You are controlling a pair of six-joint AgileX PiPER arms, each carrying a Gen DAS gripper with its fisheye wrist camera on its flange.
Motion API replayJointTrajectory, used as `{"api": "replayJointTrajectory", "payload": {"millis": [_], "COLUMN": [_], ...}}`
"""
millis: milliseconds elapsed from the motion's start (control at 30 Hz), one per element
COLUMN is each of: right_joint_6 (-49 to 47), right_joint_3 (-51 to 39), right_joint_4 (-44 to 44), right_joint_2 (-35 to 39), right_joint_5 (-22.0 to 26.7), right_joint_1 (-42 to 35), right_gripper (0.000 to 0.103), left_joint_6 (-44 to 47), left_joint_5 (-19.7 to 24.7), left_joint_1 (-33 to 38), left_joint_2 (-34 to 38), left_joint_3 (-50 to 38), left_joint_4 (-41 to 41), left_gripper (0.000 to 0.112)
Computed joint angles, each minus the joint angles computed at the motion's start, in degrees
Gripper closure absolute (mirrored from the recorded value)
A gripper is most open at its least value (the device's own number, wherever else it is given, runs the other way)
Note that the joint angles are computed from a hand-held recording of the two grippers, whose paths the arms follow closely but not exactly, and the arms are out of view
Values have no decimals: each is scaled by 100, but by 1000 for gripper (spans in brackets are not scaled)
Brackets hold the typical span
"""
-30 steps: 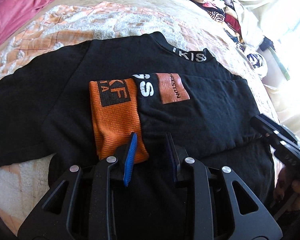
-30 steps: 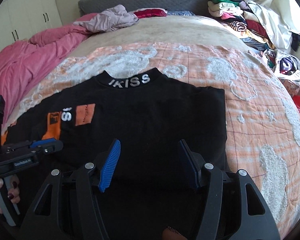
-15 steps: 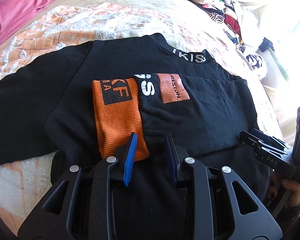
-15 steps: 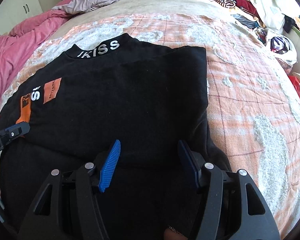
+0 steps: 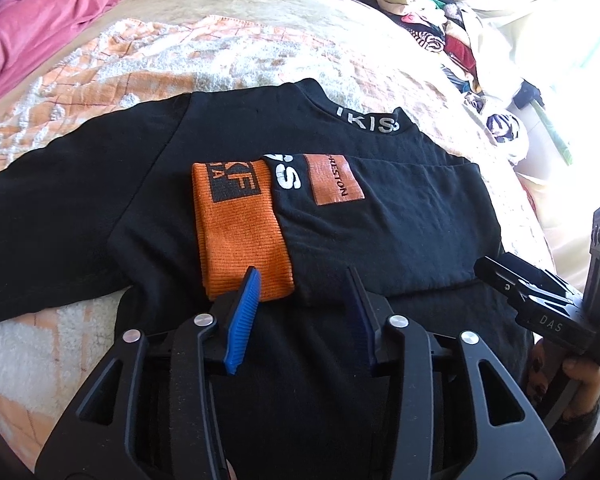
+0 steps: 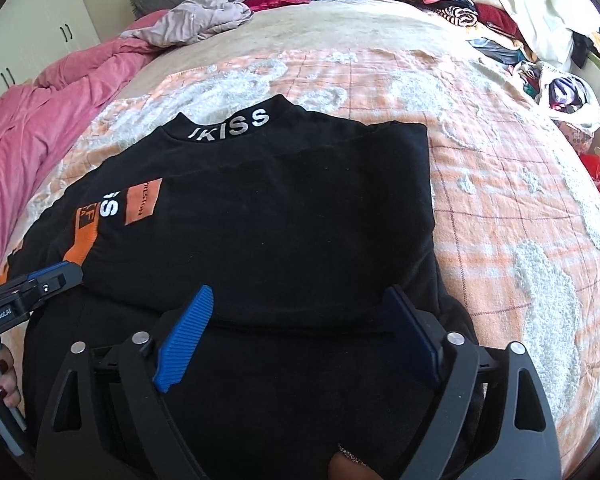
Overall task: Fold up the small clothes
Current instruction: 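Move the left tool toward the other sleeve's orange cuff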
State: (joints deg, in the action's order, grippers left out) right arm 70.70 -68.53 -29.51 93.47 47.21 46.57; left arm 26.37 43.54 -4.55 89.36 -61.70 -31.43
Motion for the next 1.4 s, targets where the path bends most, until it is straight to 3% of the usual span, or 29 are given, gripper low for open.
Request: {"api": "replayJointTrajectory", "payload": {"millis": [367, 433, 500, 767, 1400], "right_joint_6": [483, 579, 648, 703, 151], "right_joint_3": [-58, -66, -93, -513, -2327], "right_joint_4": [-552, -645, -707, -997, -1181], "right_joint_2": [-64, -84, -92, 83, 1110], "right_joint_5": [126, 139, 132, 369, 1136], "right_joint_1": [251, 299, 341, 742, 1675], "right_gripper": [5, 5, 5, 5, 5], "left_joint_6": [-47, -14, -126, -238, 556], "left_joint_5": [74, 104, 55, 157, 771], "left_joint_1": [285, 382, 440, 829, 2410], "left_joint_2": [-401, -461, -533, -721, -981], "left_joint_3": [107, 127, 170, 210, 219], "left_joint_4": [65, 11, 110, 253, 65], "left_gripper": [32, 32, 20, 19, 19]}}
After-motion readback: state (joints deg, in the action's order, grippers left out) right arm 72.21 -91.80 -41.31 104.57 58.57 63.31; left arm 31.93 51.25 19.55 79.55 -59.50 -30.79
